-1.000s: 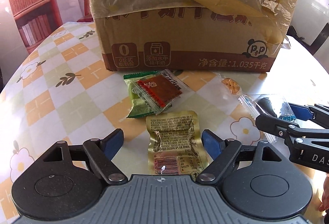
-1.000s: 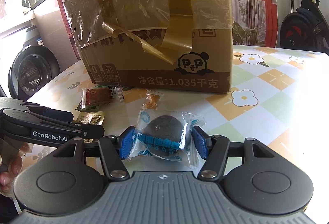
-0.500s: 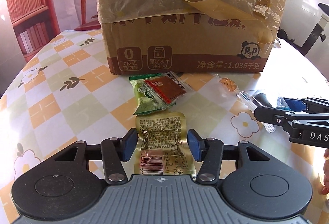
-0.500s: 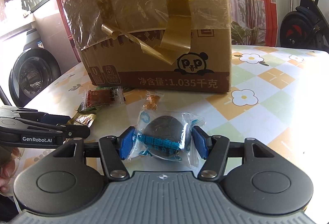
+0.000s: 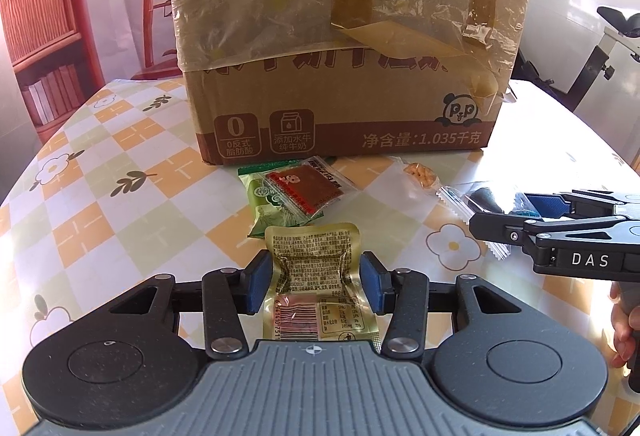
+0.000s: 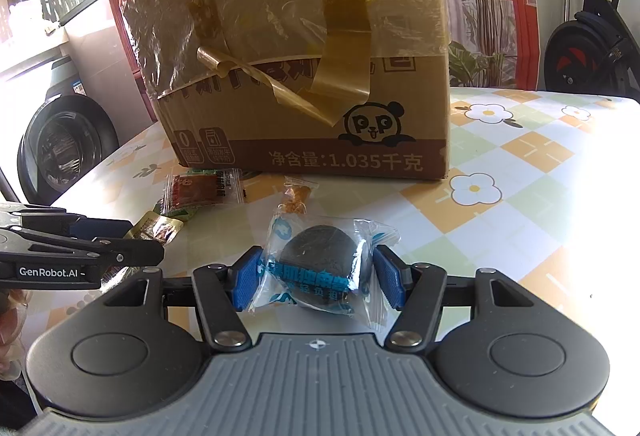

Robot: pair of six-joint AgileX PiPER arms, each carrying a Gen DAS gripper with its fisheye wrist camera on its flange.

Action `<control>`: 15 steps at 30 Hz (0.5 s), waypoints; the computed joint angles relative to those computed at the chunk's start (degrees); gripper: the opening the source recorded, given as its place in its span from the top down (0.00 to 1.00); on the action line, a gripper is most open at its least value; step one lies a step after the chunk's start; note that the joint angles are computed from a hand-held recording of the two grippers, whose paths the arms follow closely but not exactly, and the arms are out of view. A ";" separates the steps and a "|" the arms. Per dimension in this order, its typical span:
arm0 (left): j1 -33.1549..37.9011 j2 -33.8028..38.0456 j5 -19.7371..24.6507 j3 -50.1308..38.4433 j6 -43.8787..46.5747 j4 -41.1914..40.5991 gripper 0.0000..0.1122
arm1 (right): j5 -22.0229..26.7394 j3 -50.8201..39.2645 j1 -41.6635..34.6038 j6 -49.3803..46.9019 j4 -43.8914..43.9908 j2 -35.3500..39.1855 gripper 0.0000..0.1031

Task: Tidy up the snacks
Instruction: 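Lift both packets over the box opening and open both tools to drop them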

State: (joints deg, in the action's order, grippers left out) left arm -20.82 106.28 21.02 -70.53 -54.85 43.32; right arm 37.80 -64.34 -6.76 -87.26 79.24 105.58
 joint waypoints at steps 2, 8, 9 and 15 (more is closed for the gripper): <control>-0.03 -0.25 -0.20 0.25 -0.02 -0.08 0.55 | -0.02 -0.02 0.01 0.02 0.00 0.01 0.40; -0.10 -2.58 -0.06 2.81 -8.68 6.43 0.55 | -0.07 0.25 -0.05 -0.14 0.06 -0.34 0.40; 0.09 -3.15 0.05 3.33 -11.13 8.22 0.55 | -0.31 0.55 -0.07 -0.59 0.46 -0.59 0.40; -0.61 -6.03 1.85 5.73 -25.65 22.09 0.55 | 0.14 2.61 -0.51 -5.53 4.60 -2.17 0.41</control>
